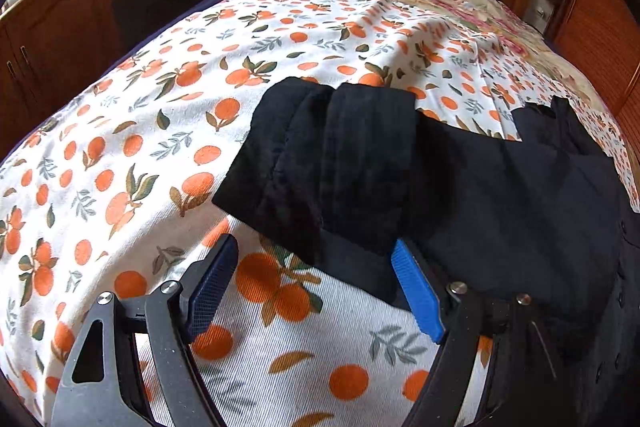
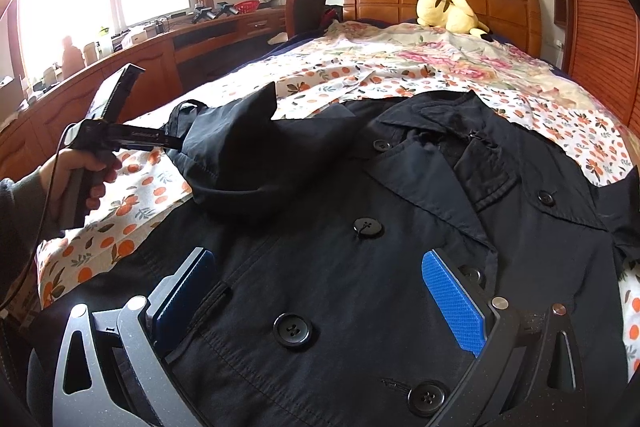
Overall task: Fold large clothes
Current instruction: 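Lift the held sleeve with the left tool and fold it across the coat front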
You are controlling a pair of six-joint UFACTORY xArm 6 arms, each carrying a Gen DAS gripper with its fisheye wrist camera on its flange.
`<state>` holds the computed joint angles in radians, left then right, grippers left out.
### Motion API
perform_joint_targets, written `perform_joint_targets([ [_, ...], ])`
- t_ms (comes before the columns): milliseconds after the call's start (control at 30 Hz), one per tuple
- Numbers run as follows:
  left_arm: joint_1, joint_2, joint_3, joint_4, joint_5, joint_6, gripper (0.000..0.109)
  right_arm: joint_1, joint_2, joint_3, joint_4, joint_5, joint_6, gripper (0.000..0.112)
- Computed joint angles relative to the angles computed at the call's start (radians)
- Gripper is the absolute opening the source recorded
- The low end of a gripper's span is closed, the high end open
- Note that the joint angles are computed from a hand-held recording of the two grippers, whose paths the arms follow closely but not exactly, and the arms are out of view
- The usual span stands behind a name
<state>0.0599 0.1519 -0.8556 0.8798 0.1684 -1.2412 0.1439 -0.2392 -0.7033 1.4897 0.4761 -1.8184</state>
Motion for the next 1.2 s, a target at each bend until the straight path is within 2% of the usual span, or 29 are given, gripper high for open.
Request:
perform_joint_targets([
  [133, -0.005, 0.055, -0.051, -0.045, 0.02, 0.056, 0.079, 0.0, 0.009, -0.005, -0.015, 0.001, 0.015, 0.103],
  [233, -0.021, 0.07, -0.086, 0.023, 0.067, 0.013, 0.079, -0.003, 0.004, -0.003, -0.022, 0.005, 0.023, 0.103],
  [267, -0.027, 0.071, -0.093, 0.029, 0.079, 0.013, 0.073, -0.003, 0.002, -0.002, -0.021, 0.006, 0.022, 0.103],
  [300, -0.032, 0.072, -0.097, 0.021, 0.077, 0.031, 0.057, -0.003, 0.0, -0.001, -0.018, 0.007, 0.02, 0.103],
  [333, -0.037, 0.069, -0.096, -0.012, 0.072, 0.07, 0.049, -0.004, -0.003, 0.002, -0.013, 0.007, 0.015, 0.103],
  [400, -0.058, 0.054, -0.102, -0.02, 0.106, 0.088, 0.027, -0.005, -0.012, 0.007, -0.003, 0.007, 0.004, 0.103],
  [433, -0.069, 0.042, -0.103, 0.005, 0.123, 0.075, 0.019, -0.005, -0.017, 0.011, 0.005, 0.005, -0.005, 0.103],
  [500, -0.096, 0.002, -0.099, 0.046, 0.154, 0.048, 0.013, -0.011, -0.028, 0.019, 0.021, 0.007, -0.023, 0.103],
  [733, -0.238, -0.162, -0.092, 0.127, 0.24, -0.002, 0.012, -0.069, -0.085, 0.057, 0.054, 0.021, -0.071, 0.103],
  [900, -0.369, -0.243, -0.107, 0.181, 0.303, -0.032, 0.012, -0.156, -0.12, 0.091, 0.052, 0.037, -0.101, 0.103],
  [1200, -0.575, -0.216, -0.222, 0.236, 0.393, -0.015, 0.012, -0.349, -0.173, 0.138, 0.016, 0.095, -0.122, 0.103],
])
